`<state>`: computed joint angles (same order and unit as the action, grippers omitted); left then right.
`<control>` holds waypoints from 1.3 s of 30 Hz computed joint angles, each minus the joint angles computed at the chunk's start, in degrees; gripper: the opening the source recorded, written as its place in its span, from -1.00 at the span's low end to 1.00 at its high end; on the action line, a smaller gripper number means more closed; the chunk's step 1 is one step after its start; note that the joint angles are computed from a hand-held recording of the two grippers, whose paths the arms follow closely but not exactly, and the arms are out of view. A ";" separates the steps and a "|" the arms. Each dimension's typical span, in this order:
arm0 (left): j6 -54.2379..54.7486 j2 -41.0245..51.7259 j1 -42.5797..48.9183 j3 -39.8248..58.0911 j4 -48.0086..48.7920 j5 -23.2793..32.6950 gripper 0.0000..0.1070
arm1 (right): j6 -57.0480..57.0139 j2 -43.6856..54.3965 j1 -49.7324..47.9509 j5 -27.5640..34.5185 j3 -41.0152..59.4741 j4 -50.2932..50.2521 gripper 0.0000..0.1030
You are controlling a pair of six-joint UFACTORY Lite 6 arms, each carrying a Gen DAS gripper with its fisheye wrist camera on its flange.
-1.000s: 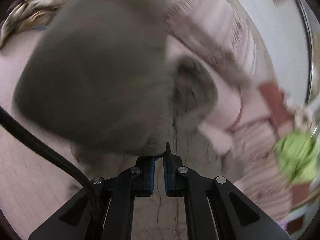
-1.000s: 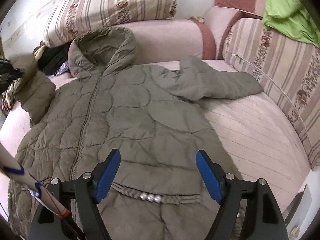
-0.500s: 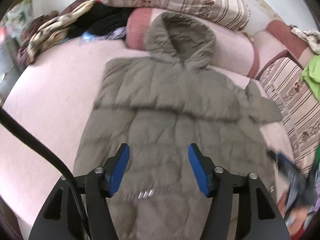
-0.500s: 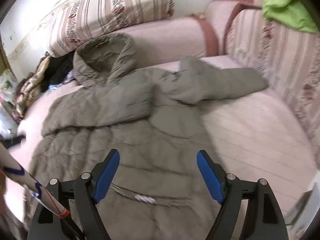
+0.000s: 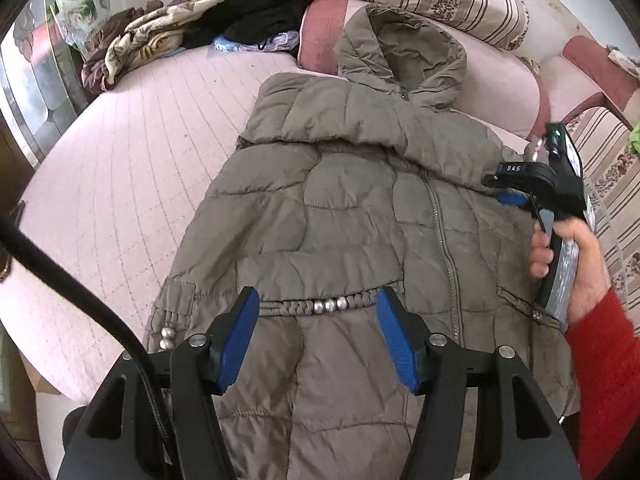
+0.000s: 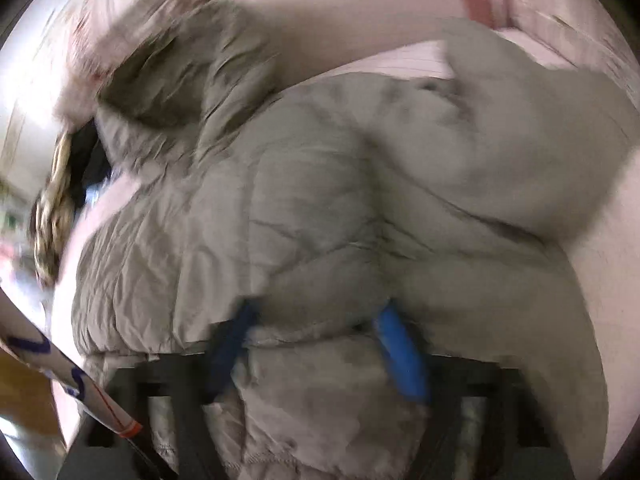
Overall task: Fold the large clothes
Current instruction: 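Fold the held sleeve across the coat body with the left gripper, then grasp the other coat sleeve with the right gripper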
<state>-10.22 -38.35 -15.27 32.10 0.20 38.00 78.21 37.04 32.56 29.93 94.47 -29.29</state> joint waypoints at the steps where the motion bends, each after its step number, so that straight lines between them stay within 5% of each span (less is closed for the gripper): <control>1: -2.03 0.34 -0.99 0.26 1.62 -0.03 0.12 | -1.66 1.20 -0.52 1.06 1.90 0.85 -0.57; 8: -7.08 -0.10 -4.23 1.74 5.17 2.20 0.12 | 1.69 1.02 -4.50 3.30 0.35 -0.59 -0.63; 12: -11.53 -2.59 -6.68 2.55 8.99 4.95 0.12 | 5.28 -2.96 -1.82 7.42 -2.42 -7.04 -0.41; 19: -27.46 -6.81 -19.22 4.11 19.88 13.23 0.17 | 15.35 -29.87 1.66 7.69 -28.89 -14.55 -0.17; 30: -50.89 -7.89 -44.42 5.27 34.45 27.52 0.26 | 19.24 -64.69 4.99 12.26 -55.08 -13.41 0.35; 39: -50.61 -5.41 -43.83 4.70 33.66 25.45 0.26 | 0.00 -74.76 -9.53 -0.97 -65.37 4.70 0.45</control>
